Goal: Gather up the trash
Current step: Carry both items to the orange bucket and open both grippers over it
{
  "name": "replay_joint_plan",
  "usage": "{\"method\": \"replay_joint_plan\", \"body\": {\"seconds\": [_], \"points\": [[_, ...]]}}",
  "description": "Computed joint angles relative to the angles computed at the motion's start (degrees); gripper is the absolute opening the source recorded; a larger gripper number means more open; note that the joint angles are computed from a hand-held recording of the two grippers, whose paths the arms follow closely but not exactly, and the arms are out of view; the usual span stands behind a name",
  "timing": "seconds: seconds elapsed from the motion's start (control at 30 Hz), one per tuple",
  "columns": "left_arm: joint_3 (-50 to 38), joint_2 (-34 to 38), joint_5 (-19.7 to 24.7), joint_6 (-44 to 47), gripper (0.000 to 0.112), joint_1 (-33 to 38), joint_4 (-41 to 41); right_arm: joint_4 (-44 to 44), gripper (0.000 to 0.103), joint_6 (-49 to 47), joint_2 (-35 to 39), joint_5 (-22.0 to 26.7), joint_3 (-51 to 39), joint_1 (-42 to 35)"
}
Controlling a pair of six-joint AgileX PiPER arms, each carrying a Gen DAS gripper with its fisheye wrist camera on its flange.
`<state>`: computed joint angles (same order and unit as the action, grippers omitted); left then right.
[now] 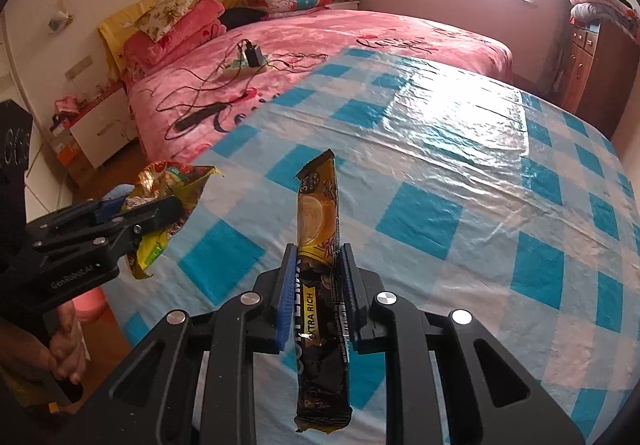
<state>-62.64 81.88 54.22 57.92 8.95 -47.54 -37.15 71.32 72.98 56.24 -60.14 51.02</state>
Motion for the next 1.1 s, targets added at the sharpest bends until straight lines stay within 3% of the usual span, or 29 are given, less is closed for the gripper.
{"method": "replay_joint_plan", "body": {"seconds": [0.3, 0.7, 1.1], "points": [[-2.67, 1.38, 1.63, 1.70, 0.042, 6.27, -0.98, 4.21, 0.023, -4.12, 3.60, -3.98, -6.09, -1.41], [-6.15, 5.71, 2.35, 3.61, 0.042, 16.53, 0.06, 19.46, 0.023, -18.00, 15.86, -13.34, -19.55, -4.29], [-8.86, 11.32, 0.65, 4.86, 0.042, 24.33, 3.45, 36.19, 0.023, -32.05, 31.87, -13.73, -37.62, -4.07]]}}
